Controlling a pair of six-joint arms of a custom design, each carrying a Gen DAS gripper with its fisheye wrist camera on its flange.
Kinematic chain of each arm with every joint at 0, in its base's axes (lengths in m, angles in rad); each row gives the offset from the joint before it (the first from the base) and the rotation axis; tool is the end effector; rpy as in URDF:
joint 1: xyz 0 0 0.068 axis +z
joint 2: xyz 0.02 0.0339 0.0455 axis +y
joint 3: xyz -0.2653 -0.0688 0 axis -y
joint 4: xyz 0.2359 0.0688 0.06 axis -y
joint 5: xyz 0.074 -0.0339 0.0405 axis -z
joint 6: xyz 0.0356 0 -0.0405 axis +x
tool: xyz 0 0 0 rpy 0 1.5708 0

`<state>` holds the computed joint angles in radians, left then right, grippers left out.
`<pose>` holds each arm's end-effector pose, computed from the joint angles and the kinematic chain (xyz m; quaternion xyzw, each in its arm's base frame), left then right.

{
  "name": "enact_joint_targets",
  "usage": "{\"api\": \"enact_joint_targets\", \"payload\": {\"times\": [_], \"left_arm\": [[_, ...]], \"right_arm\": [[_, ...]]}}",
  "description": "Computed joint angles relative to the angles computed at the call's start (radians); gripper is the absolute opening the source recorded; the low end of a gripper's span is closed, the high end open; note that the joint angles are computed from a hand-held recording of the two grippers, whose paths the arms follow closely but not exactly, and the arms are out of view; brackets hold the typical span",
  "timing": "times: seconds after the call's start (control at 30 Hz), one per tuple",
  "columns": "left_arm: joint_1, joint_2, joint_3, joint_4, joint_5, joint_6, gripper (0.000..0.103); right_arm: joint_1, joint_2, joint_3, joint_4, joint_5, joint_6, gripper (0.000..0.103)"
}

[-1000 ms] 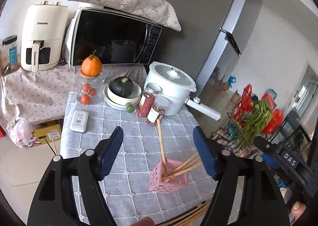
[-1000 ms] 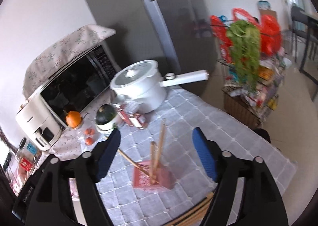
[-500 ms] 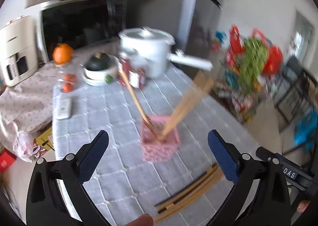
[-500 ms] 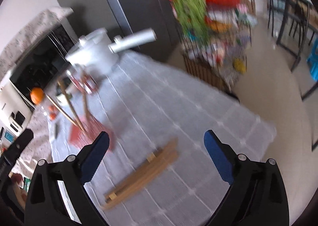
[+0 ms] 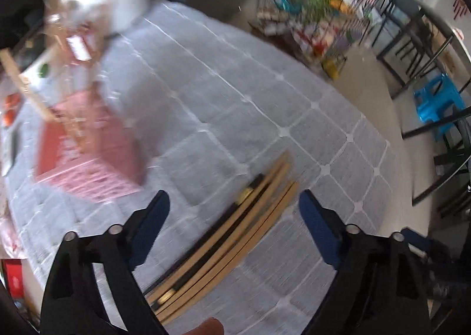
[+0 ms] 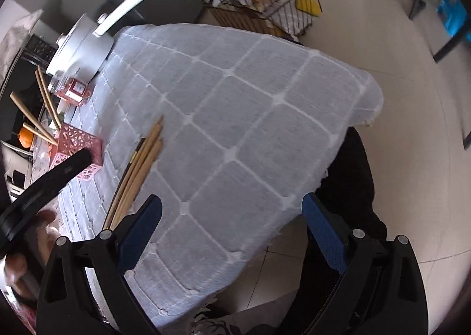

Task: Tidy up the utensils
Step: 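Move both open tools back to the remaining chopsticks, then grasp a chopstick with the left tool while the right tool grasps another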

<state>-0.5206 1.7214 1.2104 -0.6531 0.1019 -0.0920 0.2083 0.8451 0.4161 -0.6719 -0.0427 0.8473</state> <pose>0.2916 -0.1714 0.2123 0.2181 0.9536 -0.1084 0.1773 0.1298 0.0290 0.1707 0.3007 0.9247 0.1352 0.1906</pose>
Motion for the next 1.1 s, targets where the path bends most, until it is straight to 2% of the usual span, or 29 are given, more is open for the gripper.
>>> {"api": "enact_joint_targets", "payload": {"times": [0.1, 0.2, 0.4, 0.57, 0.63, 0.7, 0.77, 0.87, 0.9, 1.1], "left_arm": [[-0.035, 0.148, 0.133, -0.052, -0.033, -0.013, 0.066], [-0.058, 0.261, 0.245, -0.114, -0.052, -0.008, 0.057], [-0.088, 0.377, 0.359, -0.157, -0.097, -0.011, 0.055], [-0.1, 0.431, 0.428, -0.207, -0.089, 0.011, 0.053], [-0.114, 0.42, 0.404, -0.185, -0.115, 0.029, 0.051], [-0.113, 0.416, 0.4, -0.189, -0.093, 0.044, 0.035], [-0.12, 0.409, 0.396, -0.194, -0.111, 0.037, 0.021], [-0.11, 0.371, 0.339, -0.156, -0.098, 0.03, 0.016], [-0.092, 0.329, 0.28, -0.113, -0.077, 0.016, 0.001], [0.037, 0.015, -0.006, 0.046, 0.044, -0.026, 0.0]], "right_arm": [[-0.068, -0.004, -0.016, 0.01, -0.064, -0.049, 0.093], [-0.121, 0.011, -0.027, 0.033, -0.106, -0.087, 0.093], [-0.194, 0.064, -0.059, 0.096, -0.182, -0.138, 0.093], [-0.23, 0.088, -0.071, 0.12, -0.218, -0.161, 0.093], [-0.234, 0.075, -0.072, 0.115, -0.217, -0.164, 0.093], [-0.237, 0.069, -0.07, 0.109, -0.214, -0.167, 0.093], [-0.236, 0.071, -0.068, 0.107, -0.217, -0.166, 0.093], [-0.203, 0.074, -0.063, 0.105, -0.209, -0.142, 0.093], [-0.19, 0.078, -0.059, 0.108, -0.204, -0.133, 0.093], [-0.058, 0.193, 0.014, 0.193, -0.152, -0.033, 0.093]]}}
